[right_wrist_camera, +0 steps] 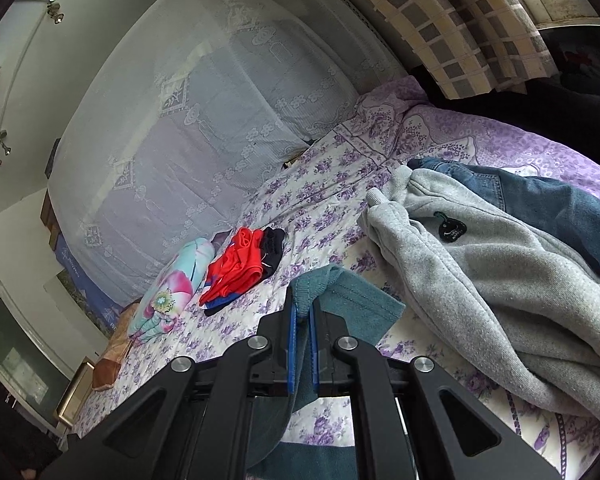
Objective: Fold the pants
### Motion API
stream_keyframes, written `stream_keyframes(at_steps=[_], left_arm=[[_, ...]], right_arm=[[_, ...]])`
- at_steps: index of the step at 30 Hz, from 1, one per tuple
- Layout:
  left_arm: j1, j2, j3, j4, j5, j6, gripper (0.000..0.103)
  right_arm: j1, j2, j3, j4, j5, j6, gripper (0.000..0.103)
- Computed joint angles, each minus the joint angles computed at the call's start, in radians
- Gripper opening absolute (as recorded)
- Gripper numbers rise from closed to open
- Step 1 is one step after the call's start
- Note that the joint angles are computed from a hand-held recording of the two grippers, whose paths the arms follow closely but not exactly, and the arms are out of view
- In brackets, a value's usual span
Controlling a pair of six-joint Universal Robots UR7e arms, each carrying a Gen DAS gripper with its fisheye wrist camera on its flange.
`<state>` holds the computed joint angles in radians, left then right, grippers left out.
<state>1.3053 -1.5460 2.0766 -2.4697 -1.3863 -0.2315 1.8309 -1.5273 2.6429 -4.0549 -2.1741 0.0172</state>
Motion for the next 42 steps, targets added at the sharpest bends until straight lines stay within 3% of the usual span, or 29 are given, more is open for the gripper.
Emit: stream_keyframes(at_steps=[1, 2, 4, 12, 15, 17, 25, 30, 35, 38, 42], left_arm=[[0.005, 0.002, 0.004, -0.03, -0.012, -0.008, 0.043], [0.009, 0.004, 0.012, -0.064, -0.02, -0.018, 0.046], [0.018, 0.006, 0.016, -0.08, -0.041, -0.031, 0.047], [0.003, -0.051, 0.066, -0.173, -0.016, -0.016, 0.047], [0.017, -0.021, 0.039, -0.173, -0.056, -0.04, 0.045], [0.005, -0.018, 0.036, -0.176, -0.032, -0.036, 0.008], [-0.105, -0.101, 0.044, -0.221, 0.135, 0.047, 0.004], [-0.217, -0.107, -0.027, -0.352, 0.223, 0.145, 0.004], [-0.266, 0.066, -0.199, -0.418, 0.321, 0.24, 0.002], [-0.222, 0.25, -0.399, -0.291, 0.33, 0.205, 0.002], [-0.164, 0.529, -0.666, -0.217, 0.463, 0.179, 0.0]], right_arm=[[-0.005, -0.004, 0.006, -0.001, 0.003, 0.007, 0.006], [-0.008, -0.007, 0.012, -0.002, 0.009, 0.013, 0.006], [-0.009, -0.011, 0.021, -0.003, 0.015, 0.023, 0.006], [-0.006, -0.015, 0.026, 0.0, 0.018, 0.021, 0.006], [-0.009, -0.016, 0.029, 0.001, 0.026, 0.027, 0.006], [-0.002, -0.014, 0.031, -0.004, 0.014, 0.027, 0.006], [0.02, -0.008, 0.042, -0.046, -0.023, 0.02, 0.006], [0.024, -0.007, 0.012, -0.023, -0.033, -0.005, 0.006], [-0.102, -0.009, -0.073, 0.121, 0.052, 0.002, 0.006], [-0.183, 0.049, -0.187, 0.247, 0.083, -0.009, 0.006], [-0.26, 0.175, -0.397, 0.403, 0.083, -0.032, 0.006]])
